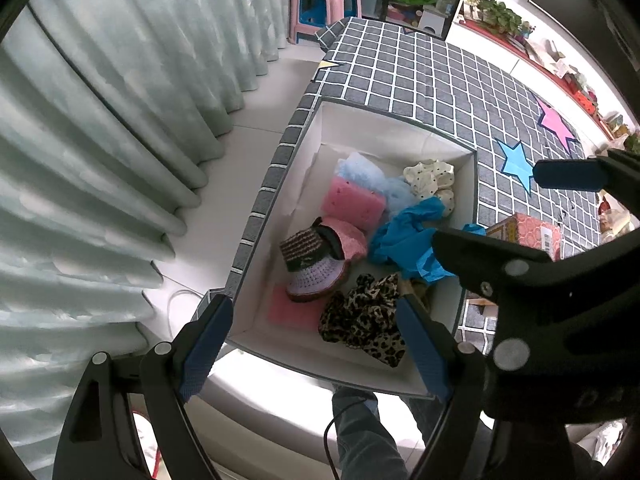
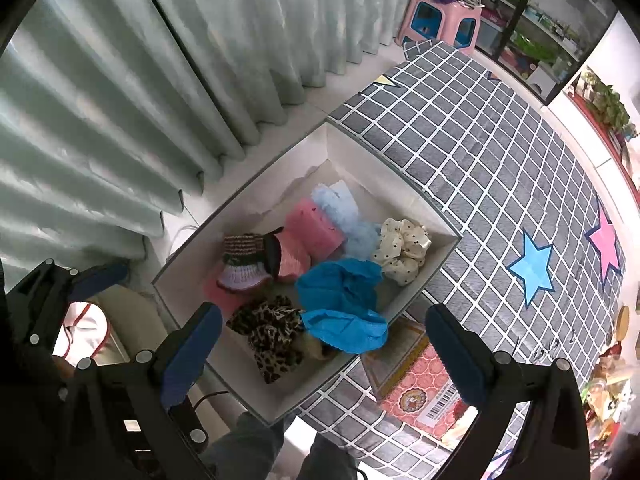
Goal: Organize soft objects
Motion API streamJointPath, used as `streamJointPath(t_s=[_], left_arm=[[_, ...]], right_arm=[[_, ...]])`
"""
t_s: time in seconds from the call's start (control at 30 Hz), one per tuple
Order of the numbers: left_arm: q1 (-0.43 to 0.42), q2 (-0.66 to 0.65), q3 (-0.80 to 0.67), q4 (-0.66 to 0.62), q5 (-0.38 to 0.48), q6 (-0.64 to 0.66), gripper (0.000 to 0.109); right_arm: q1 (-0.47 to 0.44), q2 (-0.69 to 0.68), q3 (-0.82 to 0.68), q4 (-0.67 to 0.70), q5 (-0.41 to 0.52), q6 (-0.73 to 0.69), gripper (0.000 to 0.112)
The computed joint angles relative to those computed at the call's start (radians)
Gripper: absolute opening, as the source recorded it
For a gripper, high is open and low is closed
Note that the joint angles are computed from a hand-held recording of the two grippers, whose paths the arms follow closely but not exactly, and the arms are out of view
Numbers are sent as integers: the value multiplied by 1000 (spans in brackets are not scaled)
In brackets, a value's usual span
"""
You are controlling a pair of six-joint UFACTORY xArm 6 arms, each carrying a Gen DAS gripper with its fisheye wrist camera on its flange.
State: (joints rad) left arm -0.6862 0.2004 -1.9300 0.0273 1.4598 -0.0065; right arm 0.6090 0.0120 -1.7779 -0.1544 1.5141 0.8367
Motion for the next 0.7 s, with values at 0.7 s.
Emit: streamJointPath(t_s=[0.7], left_arm=[[52,-35,67,-53,-19,38,86]], right_arm=[[-2,-45,60,7,-7,-7,103]])
